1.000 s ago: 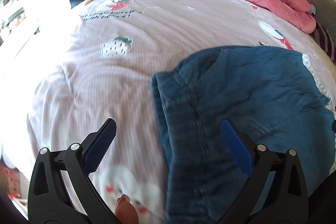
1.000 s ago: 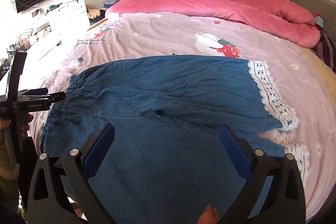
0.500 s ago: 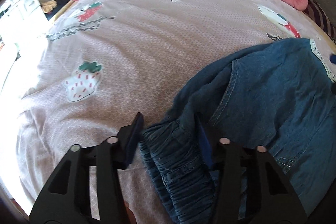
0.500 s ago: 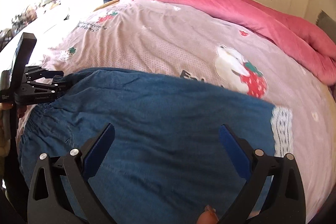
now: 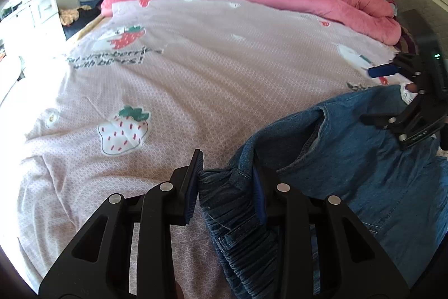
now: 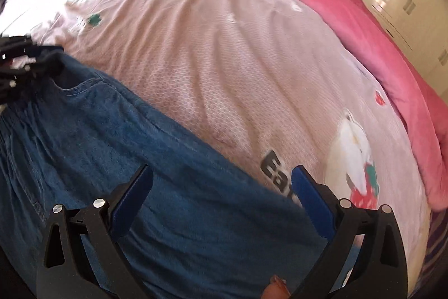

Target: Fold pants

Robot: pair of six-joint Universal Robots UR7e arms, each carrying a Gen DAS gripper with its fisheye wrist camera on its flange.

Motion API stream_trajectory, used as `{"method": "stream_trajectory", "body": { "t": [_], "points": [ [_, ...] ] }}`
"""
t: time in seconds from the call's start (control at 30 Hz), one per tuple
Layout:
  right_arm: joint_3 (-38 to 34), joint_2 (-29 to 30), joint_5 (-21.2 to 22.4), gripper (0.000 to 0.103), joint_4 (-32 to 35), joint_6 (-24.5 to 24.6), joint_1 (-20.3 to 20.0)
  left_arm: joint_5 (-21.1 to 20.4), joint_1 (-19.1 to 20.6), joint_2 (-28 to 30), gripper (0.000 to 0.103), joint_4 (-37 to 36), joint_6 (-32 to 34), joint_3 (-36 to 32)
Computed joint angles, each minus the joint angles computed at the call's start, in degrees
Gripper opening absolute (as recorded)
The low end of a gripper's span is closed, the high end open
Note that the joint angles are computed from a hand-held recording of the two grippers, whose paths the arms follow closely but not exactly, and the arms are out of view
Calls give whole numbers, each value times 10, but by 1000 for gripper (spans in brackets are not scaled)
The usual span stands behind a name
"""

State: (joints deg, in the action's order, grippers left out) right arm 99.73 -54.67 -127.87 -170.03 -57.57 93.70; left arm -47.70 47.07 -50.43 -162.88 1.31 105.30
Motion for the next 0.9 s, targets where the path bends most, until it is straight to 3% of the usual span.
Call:
{"method": "stream_trajectory", "body": {
  "t": [0.1,0.13,0.17,0.27,0.33,0.47,0.67,0.9],
  "points": [
    [-24,22,-11,97,21,-18,4,-6,-2,-4,25,-21,8,7],
    [-31,26,-14,88,40,-12,4,-6,-3,-4,25,-28,12,9],
    [-37,24,-8,57,71,5,2,-7,-4,-4,25,-33,15,10],
    [-32,-1,35,19,134,57,-3,-9,-3,-5,25,-38,17,13],
    [-19,-18,54,9,134,74,-5,-16,-1,-8,25,-38,12,15],
    [38,-71,93,7,77,96,2,-31,-4,-20,25,-57,19,29],
    [123,-143,112,7,28,114,22,-53,-21,-51,25,-84,26,69],
    [240,-219,150,7,-32,117,33,-28,-68,-97,25,-183,39,161]
  ]
}}
